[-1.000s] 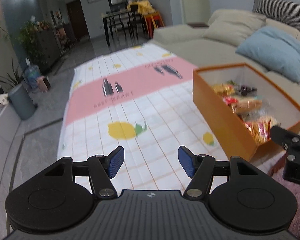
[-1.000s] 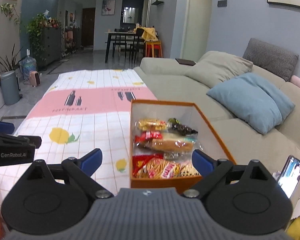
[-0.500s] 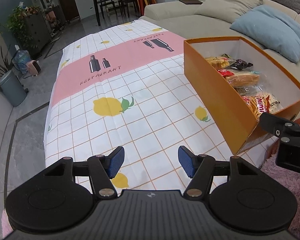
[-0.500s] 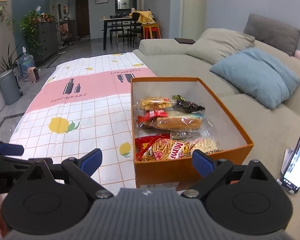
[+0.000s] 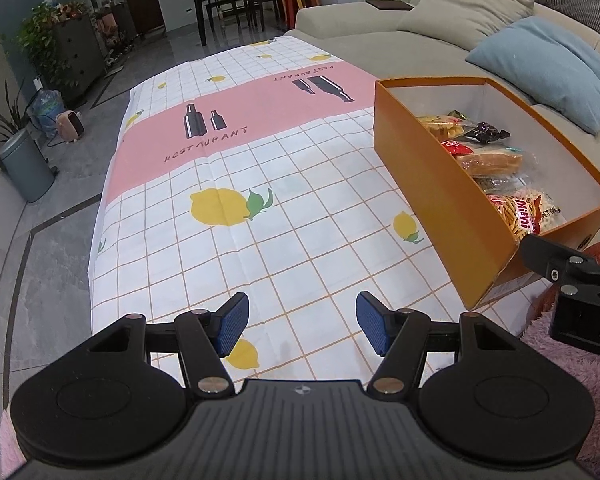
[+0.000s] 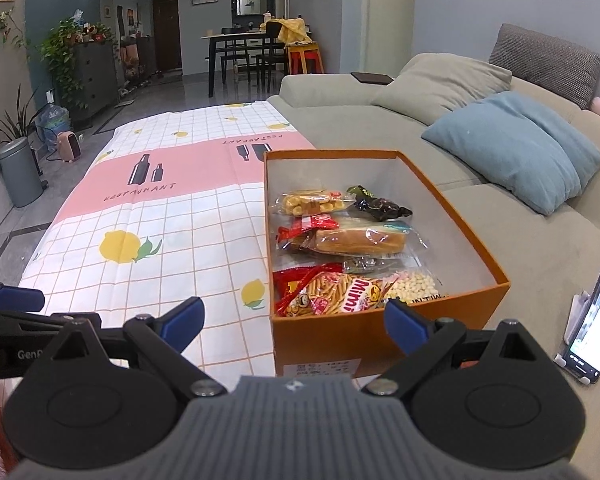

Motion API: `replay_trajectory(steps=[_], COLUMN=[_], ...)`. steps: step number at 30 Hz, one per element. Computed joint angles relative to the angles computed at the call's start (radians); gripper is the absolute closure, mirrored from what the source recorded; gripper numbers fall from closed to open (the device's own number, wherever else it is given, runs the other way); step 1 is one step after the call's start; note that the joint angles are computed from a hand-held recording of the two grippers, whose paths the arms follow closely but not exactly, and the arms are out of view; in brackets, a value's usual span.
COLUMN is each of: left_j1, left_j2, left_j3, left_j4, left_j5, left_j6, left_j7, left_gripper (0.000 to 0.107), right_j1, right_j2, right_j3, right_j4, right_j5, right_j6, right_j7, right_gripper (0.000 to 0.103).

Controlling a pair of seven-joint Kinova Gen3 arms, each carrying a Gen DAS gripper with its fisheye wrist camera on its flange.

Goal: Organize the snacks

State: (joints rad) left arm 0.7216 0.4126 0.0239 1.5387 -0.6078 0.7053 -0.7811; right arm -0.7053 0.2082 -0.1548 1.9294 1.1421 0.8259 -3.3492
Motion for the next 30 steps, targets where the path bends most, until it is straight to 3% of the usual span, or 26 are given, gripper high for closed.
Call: replay_trajectory(steps=[30], left_j1=[0.000], left_j2=[-0.006], left_j3=[-0.001], left_j4=[-0.001], left_j5=[-0.009], left_j6=[0.012], left_j7=[0.016], left_gripper=[0.035], right_j1=[-0.001], right_j2=[0.005], right_j3=[0.003], right_j4=[-0.007], right_j5=[-0.008], right_j6=[-0.007], right_j7=[0.037], right_gripper=[0.009])
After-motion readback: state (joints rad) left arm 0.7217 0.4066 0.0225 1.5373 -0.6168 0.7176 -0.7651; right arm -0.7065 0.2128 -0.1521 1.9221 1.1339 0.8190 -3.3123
